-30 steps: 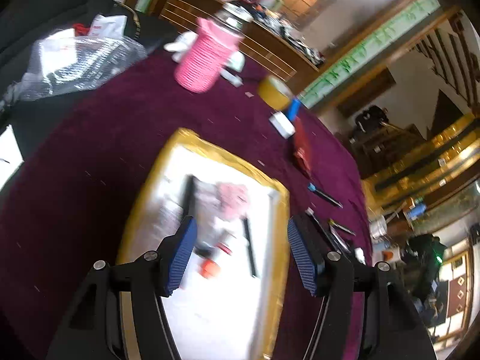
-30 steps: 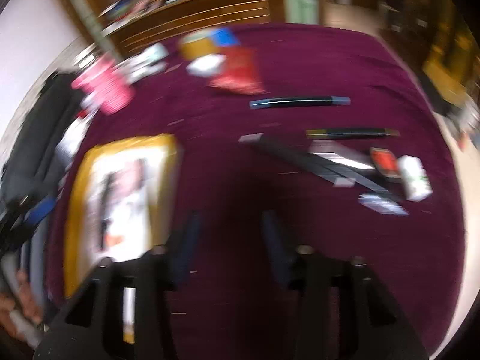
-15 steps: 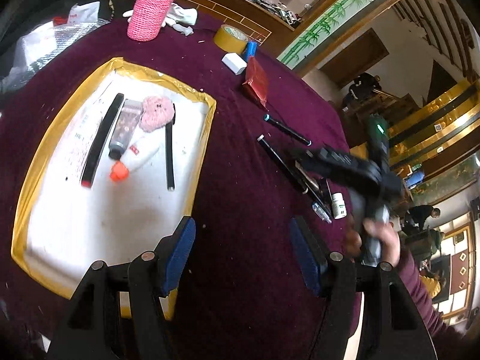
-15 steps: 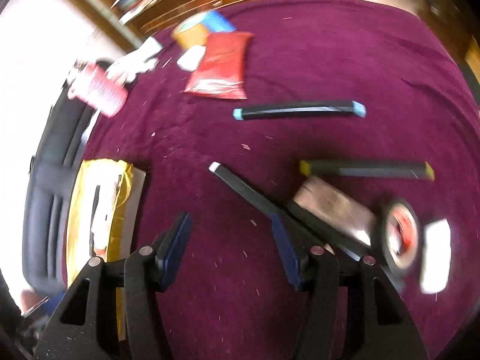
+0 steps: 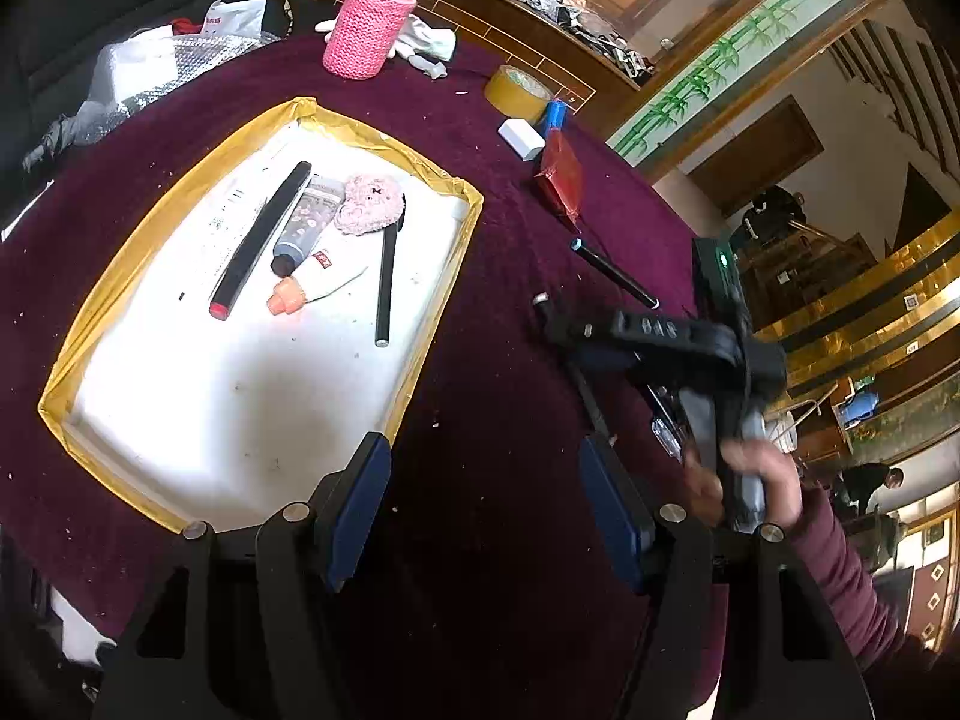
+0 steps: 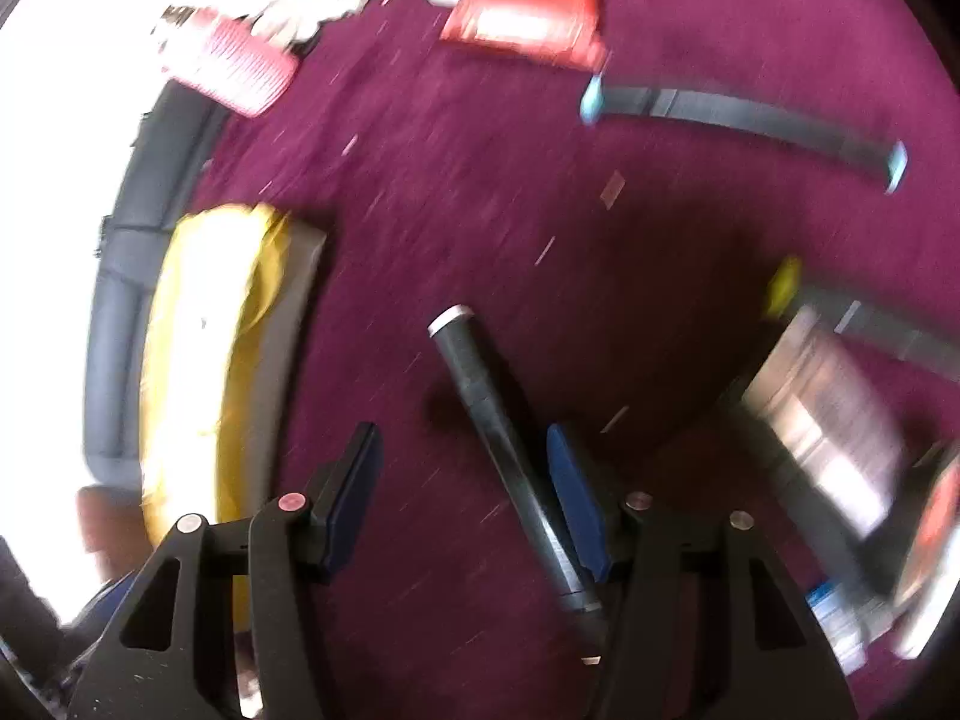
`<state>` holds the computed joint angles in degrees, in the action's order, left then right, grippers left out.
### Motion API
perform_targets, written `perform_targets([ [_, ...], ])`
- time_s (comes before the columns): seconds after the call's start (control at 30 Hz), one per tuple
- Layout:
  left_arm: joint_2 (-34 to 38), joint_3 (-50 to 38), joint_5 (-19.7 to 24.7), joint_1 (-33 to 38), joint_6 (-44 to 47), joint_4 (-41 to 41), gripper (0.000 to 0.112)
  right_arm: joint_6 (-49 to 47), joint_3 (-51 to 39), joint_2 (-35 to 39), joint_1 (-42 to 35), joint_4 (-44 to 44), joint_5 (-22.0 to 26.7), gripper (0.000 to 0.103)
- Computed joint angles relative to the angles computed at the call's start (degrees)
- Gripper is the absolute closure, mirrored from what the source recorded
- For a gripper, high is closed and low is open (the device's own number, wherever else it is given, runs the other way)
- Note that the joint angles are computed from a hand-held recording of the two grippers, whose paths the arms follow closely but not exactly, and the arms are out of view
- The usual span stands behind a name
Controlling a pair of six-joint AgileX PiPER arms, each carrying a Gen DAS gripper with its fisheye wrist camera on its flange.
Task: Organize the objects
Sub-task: 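Grasp the black white-ended marker with the left tool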
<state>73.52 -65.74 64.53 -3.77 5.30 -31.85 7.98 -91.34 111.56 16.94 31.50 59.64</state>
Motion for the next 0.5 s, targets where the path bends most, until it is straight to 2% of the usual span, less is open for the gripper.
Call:
perform_targets([
  [0.07, 1.0, -0.4, -0.9, -1.9, -1.1, 0.3, 0.053, -2.1, 3.4, -1.6, 0.2, 3.7, -0.3, 0.046],
  [0.13, 2.3, -1.1, -1.7, -4.2, -1.8, 0.8, 0.053, -6.9, 8.0, -2.9, -0.6, 11.8, 0.5, 0.046],
  [0.2, 4.0, -2.0, -2.9, -7.8, -2.9, 2.5, 0.053, -8.7, 12.3, -5.8, -1.3, 14.6, -0.4, 0.046],
  [0.37, 8.5, -3.9, -5.8, -15.7, -5.8, 7.1, 0.053, -6.2, 20.9, -17.3, -4.7, 9.4, -5.2, 0.046],
  [0.5, 12.8, -6.0, -11.6, -23.6, -11.2, 18.7, 0.053, -1.9, 27.1, -25.8, -8.4, 2.5, -6.5, 0.046],
])
